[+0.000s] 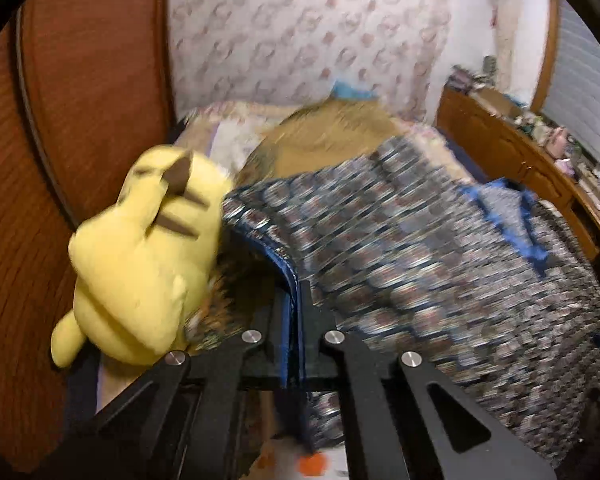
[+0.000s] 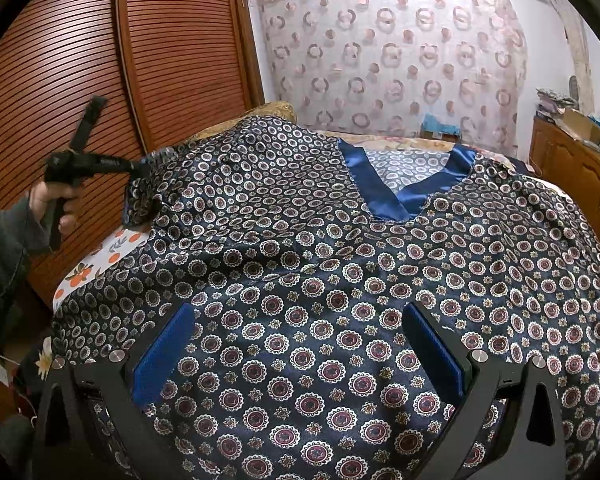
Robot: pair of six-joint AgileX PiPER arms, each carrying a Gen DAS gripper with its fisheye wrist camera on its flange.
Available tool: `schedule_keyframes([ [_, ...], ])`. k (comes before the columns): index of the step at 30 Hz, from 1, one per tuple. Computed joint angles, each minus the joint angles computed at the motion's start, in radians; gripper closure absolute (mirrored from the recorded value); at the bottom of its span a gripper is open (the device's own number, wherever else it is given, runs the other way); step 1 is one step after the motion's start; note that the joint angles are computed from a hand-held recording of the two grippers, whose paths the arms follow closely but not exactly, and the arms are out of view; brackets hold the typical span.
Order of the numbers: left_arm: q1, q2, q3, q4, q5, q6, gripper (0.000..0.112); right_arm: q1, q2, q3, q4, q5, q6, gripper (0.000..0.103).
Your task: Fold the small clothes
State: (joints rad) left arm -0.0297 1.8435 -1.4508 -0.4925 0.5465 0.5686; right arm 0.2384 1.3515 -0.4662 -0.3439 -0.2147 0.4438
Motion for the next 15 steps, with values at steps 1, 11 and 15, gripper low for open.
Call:
schedule_keyframes([
  [1, -0.025, -0.030, 0.005, -0.009, 0.003, 0.011, 0.109, 0.000, -0.001, 0.000, 0.001, 0.002, -0.001, 0.000],
  [11, -0.304, -0.043, -0.188, 0.161, 0.082, -0.146, 0.109, 0.005, -0.002, -0.001, 0.003, 0.006, 0.001, 0.000],
  [15, -0.357, -0.005, -0.249, 0.185, 0.124, -0.163, 0.083, -0.005, -0.008, 0.004, -0.057, 0.001, 0.057, 0.000],
])
